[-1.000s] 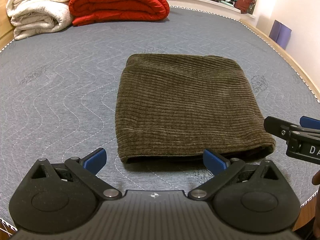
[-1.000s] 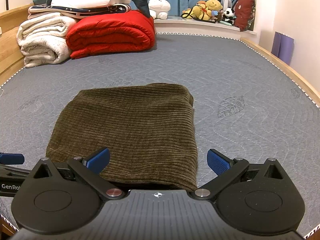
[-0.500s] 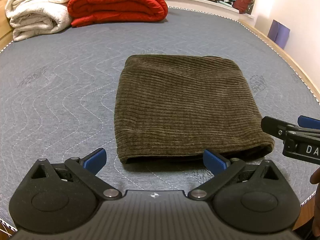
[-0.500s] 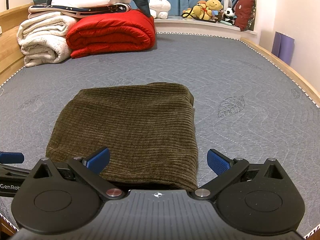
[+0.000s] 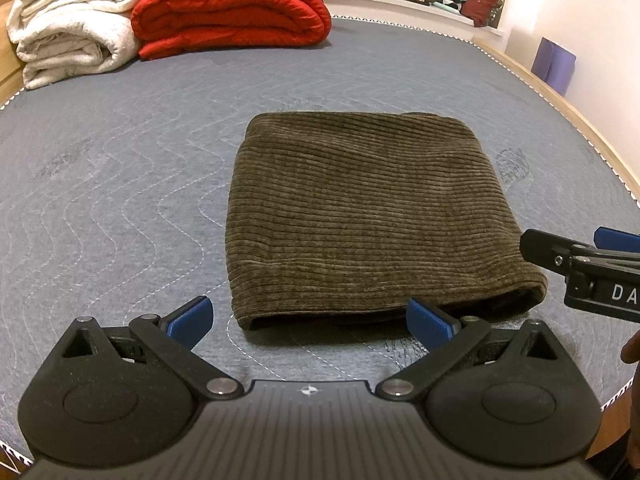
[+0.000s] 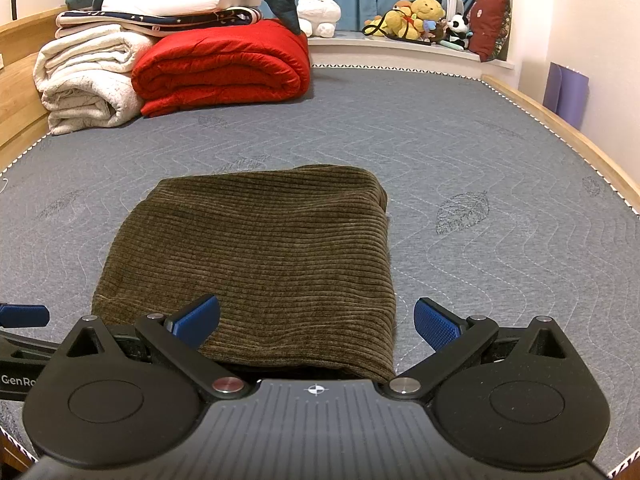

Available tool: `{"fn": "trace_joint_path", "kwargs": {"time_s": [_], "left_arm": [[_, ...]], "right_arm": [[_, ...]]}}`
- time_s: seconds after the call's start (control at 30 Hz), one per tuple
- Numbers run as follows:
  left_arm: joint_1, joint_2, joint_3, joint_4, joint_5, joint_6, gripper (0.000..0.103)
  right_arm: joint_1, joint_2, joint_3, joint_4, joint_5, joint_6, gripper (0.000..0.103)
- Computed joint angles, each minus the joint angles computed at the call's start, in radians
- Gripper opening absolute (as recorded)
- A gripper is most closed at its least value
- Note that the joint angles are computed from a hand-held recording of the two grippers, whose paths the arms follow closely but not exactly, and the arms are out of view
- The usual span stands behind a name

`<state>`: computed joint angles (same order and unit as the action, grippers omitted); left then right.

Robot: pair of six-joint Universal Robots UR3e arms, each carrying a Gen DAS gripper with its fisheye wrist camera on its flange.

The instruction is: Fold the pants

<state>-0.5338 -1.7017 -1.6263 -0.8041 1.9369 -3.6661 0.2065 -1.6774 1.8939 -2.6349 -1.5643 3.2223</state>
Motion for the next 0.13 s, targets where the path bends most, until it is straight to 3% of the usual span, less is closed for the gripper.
{"fn": "trace_joint_path", "kwargs": {"time_s": [0.13], "left_arm": [[0.004,0.005,-0.005,0.002,-0.002,0.004,0.103]], "right_arm": [[-0.001,0.000,0.000,0.000,0.001,-0.001,0.102]]}}
